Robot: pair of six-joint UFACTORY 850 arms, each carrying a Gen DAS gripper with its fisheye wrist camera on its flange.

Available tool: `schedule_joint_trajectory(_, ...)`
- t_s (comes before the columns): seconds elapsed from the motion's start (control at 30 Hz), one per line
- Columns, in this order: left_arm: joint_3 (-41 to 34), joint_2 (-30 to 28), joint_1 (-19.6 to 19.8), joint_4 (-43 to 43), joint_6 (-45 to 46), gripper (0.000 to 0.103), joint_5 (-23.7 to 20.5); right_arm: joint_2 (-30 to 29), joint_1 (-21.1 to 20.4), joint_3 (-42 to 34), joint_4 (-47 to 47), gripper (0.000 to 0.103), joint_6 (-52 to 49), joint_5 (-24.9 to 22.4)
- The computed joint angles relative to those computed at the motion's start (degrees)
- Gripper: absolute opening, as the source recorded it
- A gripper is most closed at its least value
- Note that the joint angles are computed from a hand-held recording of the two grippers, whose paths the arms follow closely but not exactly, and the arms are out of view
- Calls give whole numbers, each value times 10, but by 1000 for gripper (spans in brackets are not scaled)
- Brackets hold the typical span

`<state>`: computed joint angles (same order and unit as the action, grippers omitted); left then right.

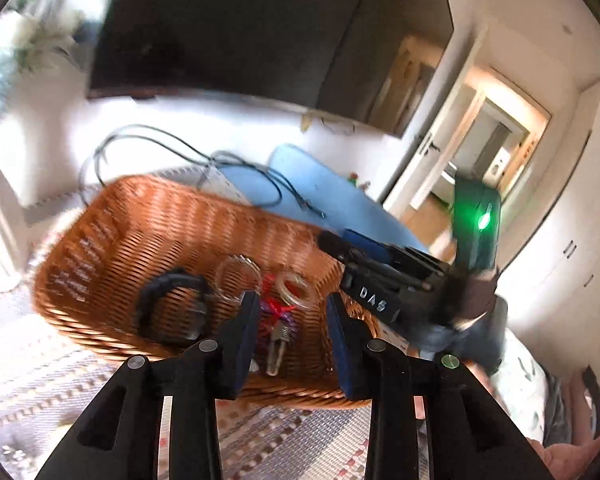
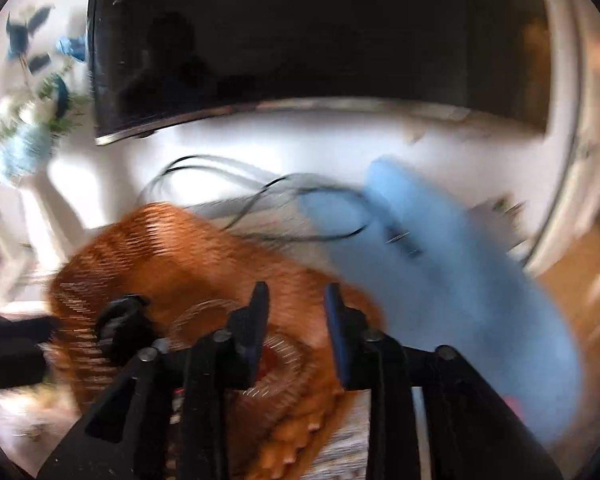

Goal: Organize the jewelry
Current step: 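Carry the keys and cream bracelet into the basket and open both tools, then withdraw both open tools from the basket back over the tablecloth, then grasp the cream coil hair tie with the right tool while the left grasps crystal earrings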

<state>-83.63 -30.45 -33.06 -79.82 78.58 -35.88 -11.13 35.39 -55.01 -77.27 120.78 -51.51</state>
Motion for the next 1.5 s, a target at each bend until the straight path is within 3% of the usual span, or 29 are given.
schedule_joint_trajectory(0.07,22,24,12,-7,9,35,0,-6,11,-3,-3,33,3,-29)
schedule_joint_trajectory(0.2,74,75,44,-29,43,35,20,8,11,9,-14,33,35,-17)
schedule_joint_trajectory(0.37,117,112,113,-56,63,36,4,29,27,20,-12,34,59,25)
schedule_joint_trajectory(0.53,148,125,168,-68,69,36,-1,16,65,-18,-6,34,13,64)
schedule_joint_trajectory(0.73,151,111,210,-59,44,36,11,-23,81,-83,-2,34,-40,165)
schedule_joint_trajectory(0.83,140,96,208,-18,21,36,48,-60,75,-121,19,34,-76,234)
schedule_joint_trajectory(0.97,126,62,207,24,-9,36,63,-119,68,-186,134,34,-218,275)
schedule_joint_trajectory(1.13,109,32,198,94,-63,36,71,-180,56,-250,275,34,-385,289)
schedule_joint_trajectory(1.37,131,49,182,101,-10,37,100,-216,41,-263,356,34,-458,310)
schedule_joint_trajectory(1.4,133,51,176,110,-6,37,110,-216,40,-261,357,33,-459,311)
schedule_joint_trajectory(1.5,163,71,147,93,60,37,203,-217,38,-261,353,33,-456,313)
